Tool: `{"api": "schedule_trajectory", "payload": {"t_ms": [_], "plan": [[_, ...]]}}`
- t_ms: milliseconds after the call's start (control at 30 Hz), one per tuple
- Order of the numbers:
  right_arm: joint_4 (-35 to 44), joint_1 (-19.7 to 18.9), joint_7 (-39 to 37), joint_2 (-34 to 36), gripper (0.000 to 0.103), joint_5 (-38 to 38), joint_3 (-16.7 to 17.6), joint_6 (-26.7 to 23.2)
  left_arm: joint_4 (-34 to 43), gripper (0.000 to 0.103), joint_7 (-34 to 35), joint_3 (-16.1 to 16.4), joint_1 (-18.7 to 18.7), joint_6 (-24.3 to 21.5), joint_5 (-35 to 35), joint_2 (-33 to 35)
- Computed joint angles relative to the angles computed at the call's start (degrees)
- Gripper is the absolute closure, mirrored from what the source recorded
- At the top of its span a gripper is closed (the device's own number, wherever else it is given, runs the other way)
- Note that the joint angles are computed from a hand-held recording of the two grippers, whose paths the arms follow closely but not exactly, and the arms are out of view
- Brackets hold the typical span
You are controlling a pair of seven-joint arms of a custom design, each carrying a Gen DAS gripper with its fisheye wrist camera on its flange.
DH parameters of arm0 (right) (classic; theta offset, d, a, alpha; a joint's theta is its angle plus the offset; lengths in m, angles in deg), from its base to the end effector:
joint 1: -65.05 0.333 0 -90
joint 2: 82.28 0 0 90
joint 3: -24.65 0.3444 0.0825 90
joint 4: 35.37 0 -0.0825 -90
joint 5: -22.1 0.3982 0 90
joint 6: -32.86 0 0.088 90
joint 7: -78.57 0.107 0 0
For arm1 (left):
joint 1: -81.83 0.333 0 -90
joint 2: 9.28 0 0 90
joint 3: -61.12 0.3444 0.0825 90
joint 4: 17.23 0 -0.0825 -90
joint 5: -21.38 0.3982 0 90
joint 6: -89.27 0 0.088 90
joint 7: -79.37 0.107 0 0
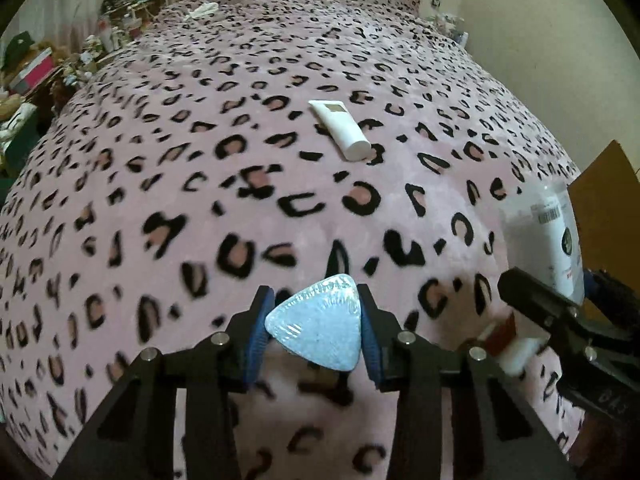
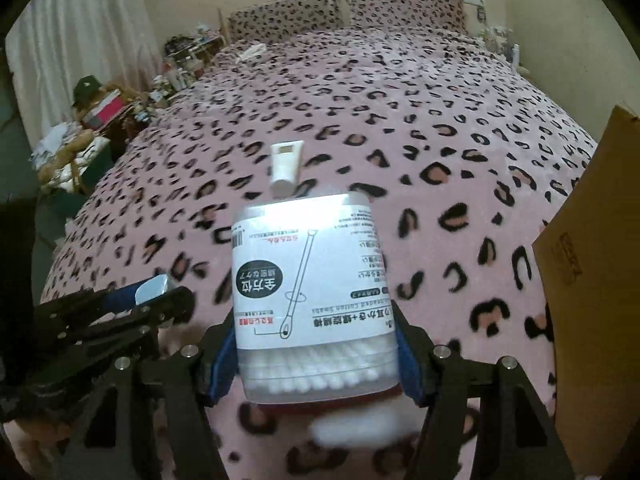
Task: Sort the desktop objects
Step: 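Grasp the blue triangular sponge with the left tool while the right tool grasps the cotton-swab tub, then carry the blue sponge and cotton-swab tub in both tools toward the cardboard box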
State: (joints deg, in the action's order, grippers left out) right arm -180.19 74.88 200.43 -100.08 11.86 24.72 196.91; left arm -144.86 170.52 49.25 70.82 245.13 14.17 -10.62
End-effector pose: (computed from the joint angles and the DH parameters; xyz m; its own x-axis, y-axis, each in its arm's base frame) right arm 0.4663 0.0914 0.4791 -0.1616 -0.9683 -0.1905 -0.7802 0.2436 -0.5762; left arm 0.5299 -0.2193 0.4599 -0.3342 -0.9385 0.0865 -0.8347 0.2521 -0.4896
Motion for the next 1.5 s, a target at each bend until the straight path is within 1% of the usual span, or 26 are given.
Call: {"api": "schedule_trajectory", "payload": {"t_ms": [200, 400, 467, 600, 667, 900, 1033, 1133, 1500], "plan": [[-1.95, 0.64, 1.92, -4.00, 0.036, -0.92, 1.86, -1.96, -4.66, 0.062, 0.12, 0.07, 0.29, -0.79, -1.48, -7.15], [-6.63, 0.33, 6.67, -11.99, 0.036, -2.98, 4.13, -3.42, -8.62, 0.062, 1.82, 0.06, -0.43, -2.14, -4.64, -13.61], [-7.67, 0.88, 7.29, -14.23, 0.036, -3.03, 3.92, -4.63, -9.94, 0.062, 2.03, -0.15, -0.74, -2.78, -5.32, -15.77], [-10.41, 0.53, 9.74, -19.94, 0.036, -3.97, 4.82, -7.64, -11.61, 0.062, 1.91, -0.88, -1.31, -3.68, -5.93, -18.76], [-11.30, 0.74, 10.28, -21.91, 0.036, -4.15, 4.65, -9.03, -12.16, 0.062, 1.95, -1.07, -1.85, -4.20, -6.43, -19.97], [-14.45, 1.20, 10.97, -29.74, 0.036, -4.84, 4.38, -14.18, -12.77, 0.062, 0.87, -2.84, -3.11, -5.82, -5.67, -22.81], [-15.28, 0.43, 11.69, -33.67, 0.036, -5.93, 5.05, -16.55, -12.60, 0.062, 0.25, -3.81, -4.12, -6.20, -5.02, -23.96], [-15.72, 0.03, 12.20, -36.15, 0.036, -6.38, 4.94, -17.85, -12.12, 0.062, -0.03, -4.36, -5.05, -6.38, -4.75, -24.32], [-16.79, -1.26, 13.55, -42.05, 0.036, -7.69, 5.01, -21.36, -10.13, 0.062, 0.08, -5.76, -7.95, -6.40, -4.12, -24.06]]}}
